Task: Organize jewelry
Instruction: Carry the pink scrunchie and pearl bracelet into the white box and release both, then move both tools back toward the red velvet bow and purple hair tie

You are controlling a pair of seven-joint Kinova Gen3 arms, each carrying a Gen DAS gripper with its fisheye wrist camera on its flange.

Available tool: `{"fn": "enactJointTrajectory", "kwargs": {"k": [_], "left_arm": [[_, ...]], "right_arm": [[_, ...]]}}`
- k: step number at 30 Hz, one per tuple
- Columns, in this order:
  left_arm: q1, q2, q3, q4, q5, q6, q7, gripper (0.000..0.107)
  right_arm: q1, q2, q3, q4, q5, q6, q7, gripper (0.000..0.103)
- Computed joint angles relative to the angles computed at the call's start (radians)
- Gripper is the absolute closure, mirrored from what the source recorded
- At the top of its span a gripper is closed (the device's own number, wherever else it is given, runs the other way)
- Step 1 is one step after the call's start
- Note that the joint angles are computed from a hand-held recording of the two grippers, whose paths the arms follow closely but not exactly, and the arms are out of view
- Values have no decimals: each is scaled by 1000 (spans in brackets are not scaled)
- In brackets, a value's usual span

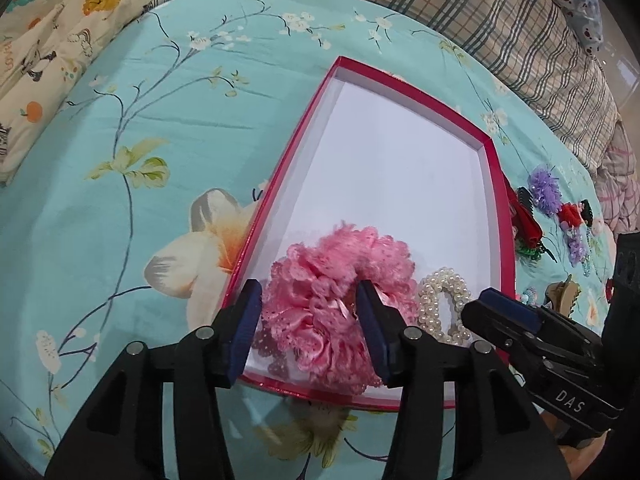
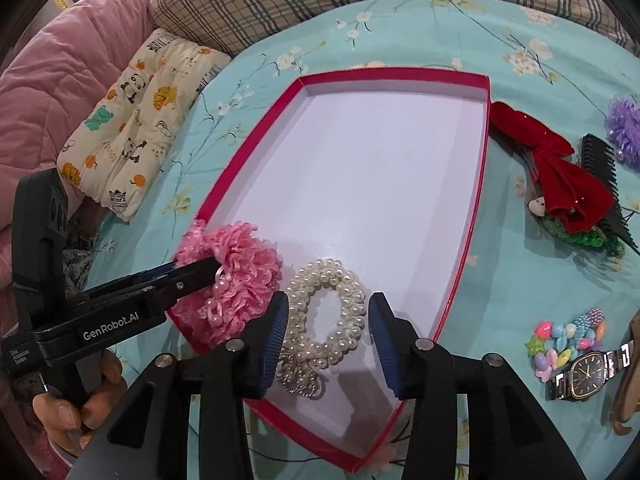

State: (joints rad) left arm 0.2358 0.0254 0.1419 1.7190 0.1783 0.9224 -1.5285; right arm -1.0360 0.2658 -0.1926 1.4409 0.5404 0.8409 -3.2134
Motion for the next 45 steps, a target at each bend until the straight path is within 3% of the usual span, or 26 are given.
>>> {"fn": "enactJointTrajectory", "kwargs": {"k": [9,18,31,45], "left_arm": [[6,-32,5,-17,0,21,7,60],[41,-38,29,-51,-13,31,38,60],[137,4,78,-113,-50,32,91,60],[263,92,120,-224,-82,45,139,60]], "right_arm": [[-22,-52,-18,30,59,46,-66,59],[-7,-141,-83,114,128,123,-189,59],[77,-265,-209,254,153,208,-357,57],[196,-417,-344,382,100,328,-477,57]]}}
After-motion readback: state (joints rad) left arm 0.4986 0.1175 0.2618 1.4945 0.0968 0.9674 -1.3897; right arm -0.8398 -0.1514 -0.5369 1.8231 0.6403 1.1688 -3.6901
